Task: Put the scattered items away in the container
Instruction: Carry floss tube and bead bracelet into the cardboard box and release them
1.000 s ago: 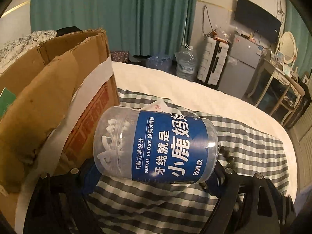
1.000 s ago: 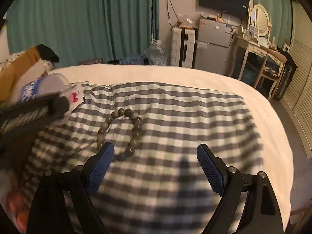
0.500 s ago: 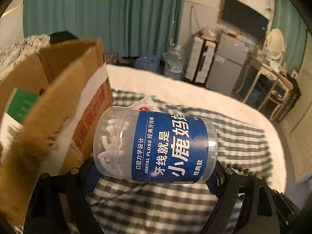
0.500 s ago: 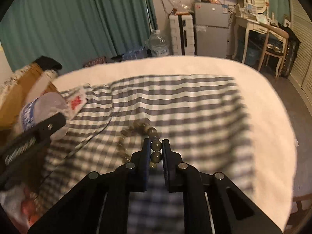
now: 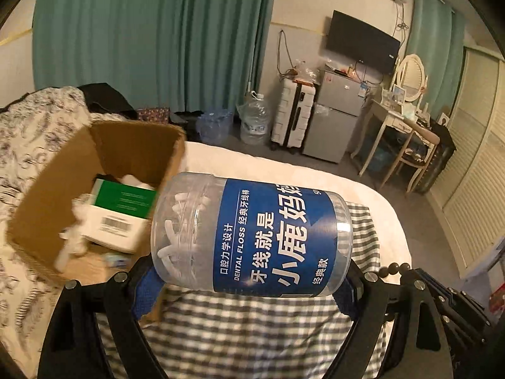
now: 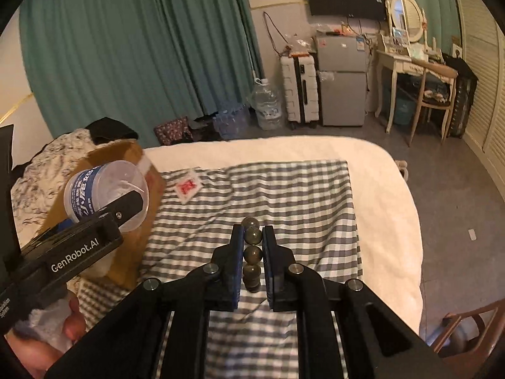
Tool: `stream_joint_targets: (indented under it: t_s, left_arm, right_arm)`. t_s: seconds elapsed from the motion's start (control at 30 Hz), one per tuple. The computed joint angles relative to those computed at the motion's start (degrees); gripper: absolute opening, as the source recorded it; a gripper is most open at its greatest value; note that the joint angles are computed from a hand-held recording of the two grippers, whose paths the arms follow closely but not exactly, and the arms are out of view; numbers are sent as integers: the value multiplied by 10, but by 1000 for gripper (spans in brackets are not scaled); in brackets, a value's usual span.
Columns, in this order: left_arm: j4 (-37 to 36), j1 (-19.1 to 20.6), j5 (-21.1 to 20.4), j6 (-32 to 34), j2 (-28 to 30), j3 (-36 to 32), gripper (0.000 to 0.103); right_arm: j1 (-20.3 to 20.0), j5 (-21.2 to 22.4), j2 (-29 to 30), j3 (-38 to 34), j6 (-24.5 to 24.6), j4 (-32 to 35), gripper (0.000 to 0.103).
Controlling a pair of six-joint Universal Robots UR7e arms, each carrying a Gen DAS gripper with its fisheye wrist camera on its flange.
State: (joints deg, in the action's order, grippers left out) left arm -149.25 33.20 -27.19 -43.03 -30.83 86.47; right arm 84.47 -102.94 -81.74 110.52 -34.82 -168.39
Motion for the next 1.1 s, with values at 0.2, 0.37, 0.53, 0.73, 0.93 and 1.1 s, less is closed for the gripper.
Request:
stream_joint_targets:
  t_s: [0.2, 0.37, 0.53, 0.73, 0.93, 1.1]
  left_arm:
    - [19, -4, 32, -13, -86, 62, 90]
    - [80, 15, 74, -71, -148, 109, 90]
    - [68, 46, 67, -102, -186, 154, 90]
    - [-1, 74, 64, -57, -190, 173, 90]
    - [-142, 82, 109, 44, -166, 178, 103]
    - [-157, 86, 105, 57, -165, 176, 103]
  right_arm:
    - [56, -16, -7, 17, 1, -7, 11]
    - [107, -13, 20, 7, 25, -3, 11]
    - [155, -28, 79, -16, 24, -10, 11]
    - [186, -37, 160, -45, 11, -24, 11]
    - [199, -73, 224, -72, 30, -83, 52]
    - [201, -77, 234, -44, -19, -240, 90]
